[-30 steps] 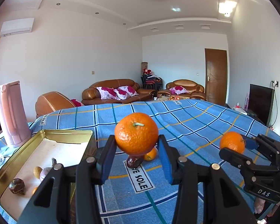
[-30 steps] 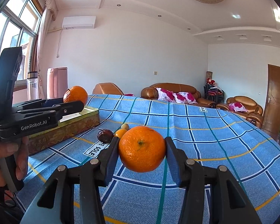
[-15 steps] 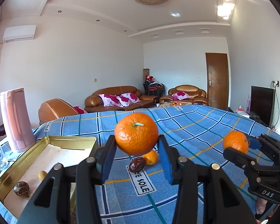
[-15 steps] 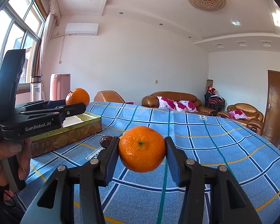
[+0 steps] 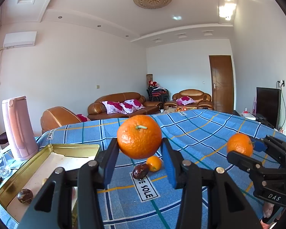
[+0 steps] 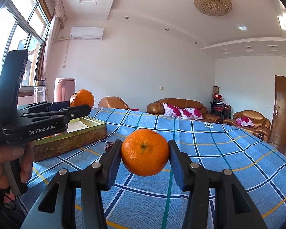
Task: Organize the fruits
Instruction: 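Carry the tangerine with the left tool while the right tool carries the orange over the tray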
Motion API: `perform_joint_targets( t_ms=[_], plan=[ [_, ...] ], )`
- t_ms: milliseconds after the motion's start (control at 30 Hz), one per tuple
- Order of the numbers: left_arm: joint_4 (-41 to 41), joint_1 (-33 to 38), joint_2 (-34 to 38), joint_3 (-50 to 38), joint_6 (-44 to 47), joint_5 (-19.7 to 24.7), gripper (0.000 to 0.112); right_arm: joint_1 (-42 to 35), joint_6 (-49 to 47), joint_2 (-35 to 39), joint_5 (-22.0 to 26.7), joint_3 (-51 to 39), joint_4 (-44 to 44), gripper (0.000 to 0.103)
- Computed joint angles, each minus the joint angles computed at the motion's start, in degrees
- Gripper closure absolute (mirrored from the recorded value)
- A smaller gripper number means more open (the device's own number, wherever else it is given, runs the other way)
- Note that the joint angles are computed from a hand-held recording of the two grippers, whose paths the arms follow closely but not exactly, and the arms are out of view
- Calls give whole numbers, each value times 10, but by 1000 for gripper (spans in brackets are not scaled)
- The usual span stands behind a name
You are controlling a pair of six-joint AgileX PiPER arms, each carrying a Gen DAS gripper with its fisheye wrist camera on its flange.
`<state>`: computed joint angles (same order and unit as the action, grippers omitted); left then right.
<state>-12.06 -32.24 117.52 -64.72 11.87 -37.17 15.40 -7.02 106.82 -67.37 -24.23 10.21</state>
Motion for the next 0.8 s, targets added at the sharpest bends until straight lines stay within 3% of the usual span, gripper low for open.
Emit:
perform_joint_targets(
  t_ms=[800],
  plan=[
    [11, 19, -15, 7, -15, 24, 66, 56, -56, -52, 112, -42, 47, 53]
  ],
)
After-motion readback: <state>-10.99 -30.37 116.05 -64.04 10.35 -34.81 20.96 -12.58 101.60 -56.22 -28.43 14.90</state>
